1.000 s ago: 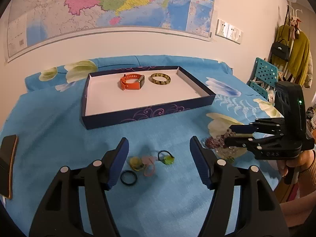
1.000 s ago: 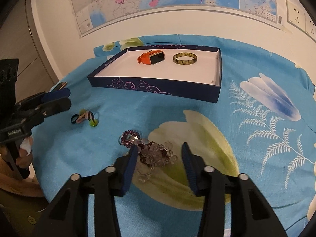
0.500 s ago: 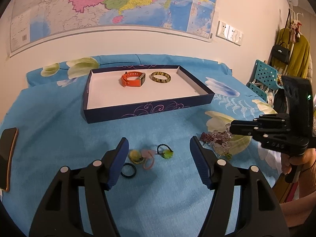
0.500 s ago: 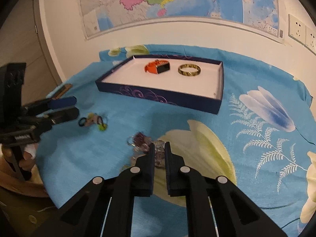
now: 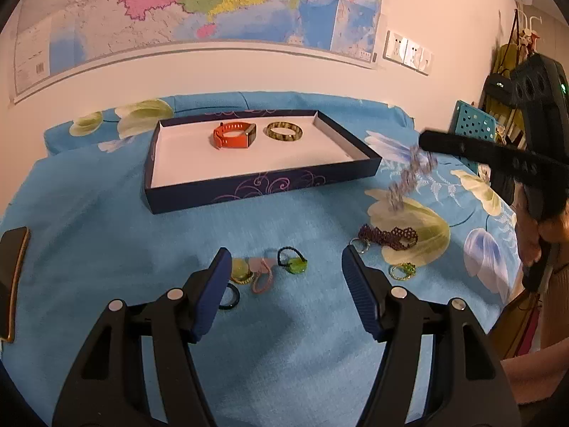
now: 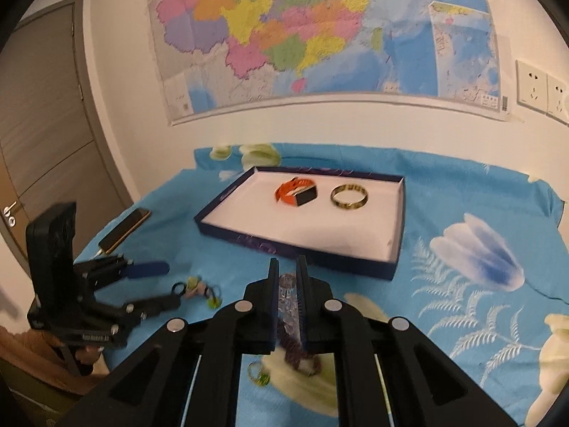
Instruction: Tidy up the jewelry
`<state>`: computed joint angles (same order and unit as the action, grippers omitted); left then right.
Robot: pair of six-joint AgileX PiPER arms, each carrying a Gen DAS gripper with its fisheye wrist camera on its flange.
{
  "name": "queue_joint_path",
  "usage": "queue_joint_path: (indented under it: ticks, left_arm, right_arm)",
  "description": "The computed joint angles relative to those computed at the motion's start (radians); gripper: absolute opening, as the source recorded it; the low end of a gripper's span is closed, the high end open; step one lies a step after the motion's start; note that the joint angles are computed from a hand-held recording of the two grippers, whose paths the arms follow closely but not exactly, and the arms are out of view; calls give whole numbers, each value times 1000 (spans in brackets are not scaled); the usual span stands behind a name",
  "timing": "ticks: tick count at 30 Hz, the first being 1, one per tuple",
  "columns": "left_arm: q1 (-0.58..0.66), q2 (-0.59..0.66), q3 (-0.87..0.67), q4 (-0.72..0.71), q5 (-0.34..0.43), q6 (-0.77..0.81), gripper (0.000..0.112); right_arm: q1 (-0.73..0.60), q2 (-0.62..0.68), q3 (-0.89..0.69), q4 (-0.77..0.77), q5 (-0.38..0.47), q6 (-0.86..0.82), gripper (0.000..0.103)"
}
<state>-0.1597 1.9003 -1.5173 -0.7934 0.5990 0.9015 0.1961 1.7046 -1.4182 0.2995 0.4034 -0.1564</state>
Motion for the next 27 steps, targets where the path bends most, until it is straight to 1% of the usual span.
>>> queue_joint_path:
  ticks: [4, 6, 11, 19, 22, 27]
  left_arm:
    - [-2, 5, 2, 13, -2, -7, 63]
    - [-4, 10, -2, 23, 0, -15, 63]
    - [0, 20, -17, 25, 14, -21, 63]
    - [-14, 26, -21, 24, 23, -8, 60]
    - [-20, 24, -20, 25, 23, -2, 60]
    - [-19, 24, -24, 22, 25, 4, 60]
  right_arm:
    - [-23, 39, -24, -18, 16, 28, 8]
    - [-40, 62, -28, 3, 31, 23, 8]
    - [-57, 84, -5, -18, 37, 51, 8]
    - [-62, 81, 33, -20, 47, 42, 8]
    - [-56, 77, 44, -46, 46, 67, 9]
    - [-59, 52, 76, -48, 32, 80, 14]
